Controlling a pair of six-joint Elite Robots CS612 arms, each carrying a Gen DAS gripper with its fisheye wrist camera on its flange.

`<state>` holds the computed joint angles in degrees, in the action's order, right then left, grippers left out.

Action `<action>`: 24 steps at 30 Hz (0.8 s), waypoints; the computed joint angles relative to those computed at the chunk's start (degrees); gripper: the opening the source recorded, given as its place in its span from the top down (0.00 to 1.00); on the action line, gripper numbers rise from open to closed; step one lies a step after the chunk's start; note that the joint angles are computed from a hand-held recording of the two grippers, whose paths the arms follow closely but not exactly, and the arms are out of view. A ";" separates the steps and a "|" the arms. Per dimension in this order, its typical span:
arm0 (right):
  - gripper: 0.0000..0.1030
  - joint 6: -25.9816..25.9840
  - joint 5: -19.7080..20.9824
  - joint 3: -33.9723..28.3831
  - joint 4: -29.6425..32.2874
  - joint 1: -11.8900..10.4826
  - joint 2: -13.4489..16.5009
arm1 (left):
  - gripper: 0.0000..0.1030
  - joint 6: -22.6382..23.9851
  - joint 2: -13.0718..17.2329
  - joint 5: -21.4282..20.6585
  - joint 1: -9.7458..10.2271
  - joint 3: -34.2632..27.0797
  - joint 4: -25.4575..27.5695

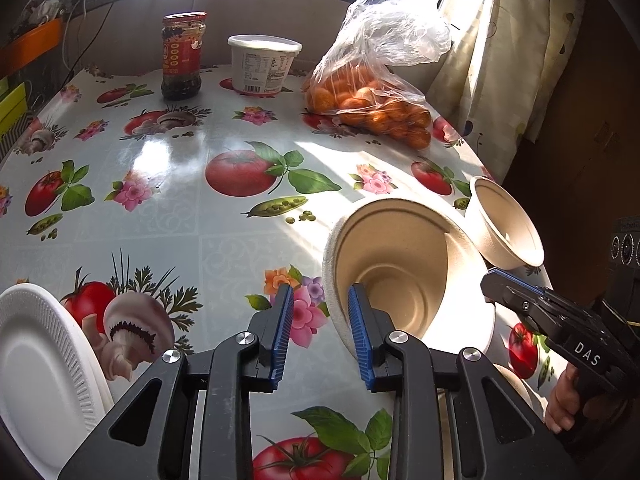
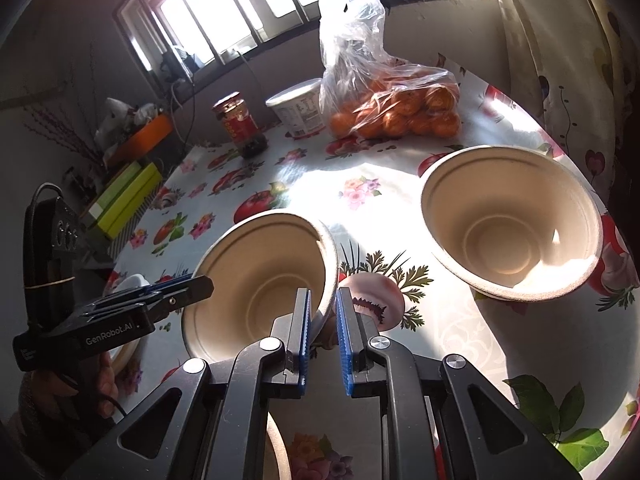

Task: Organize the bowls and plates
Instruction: 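Close the right gripper on the bowl rim while the left gripper grasps another beige bowl rim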

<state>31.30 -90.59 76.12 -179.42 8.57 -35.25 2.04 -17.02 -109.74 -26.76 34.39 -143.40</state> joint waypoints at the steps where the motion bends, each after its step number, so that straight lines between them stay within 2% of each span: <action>1: 0.87 0.04 0.03 0.03 -0.13 0.01 0.00 | 0.77 0.34 -0.06 -0.01 -0.06 0.08 0.05; 6: 0.87 0.06 0.06 0.08 -0.33 0.07 0.00 | 0.86 0.42 -0.32 -0.05 -0.20 0.61 -0.10; 24: 0.87 0.92 -0.28 0.16 -0.48 0.09 -0.25 | 0.87 -0.82 -1.24 0.09 -0.29 1.99 -1.71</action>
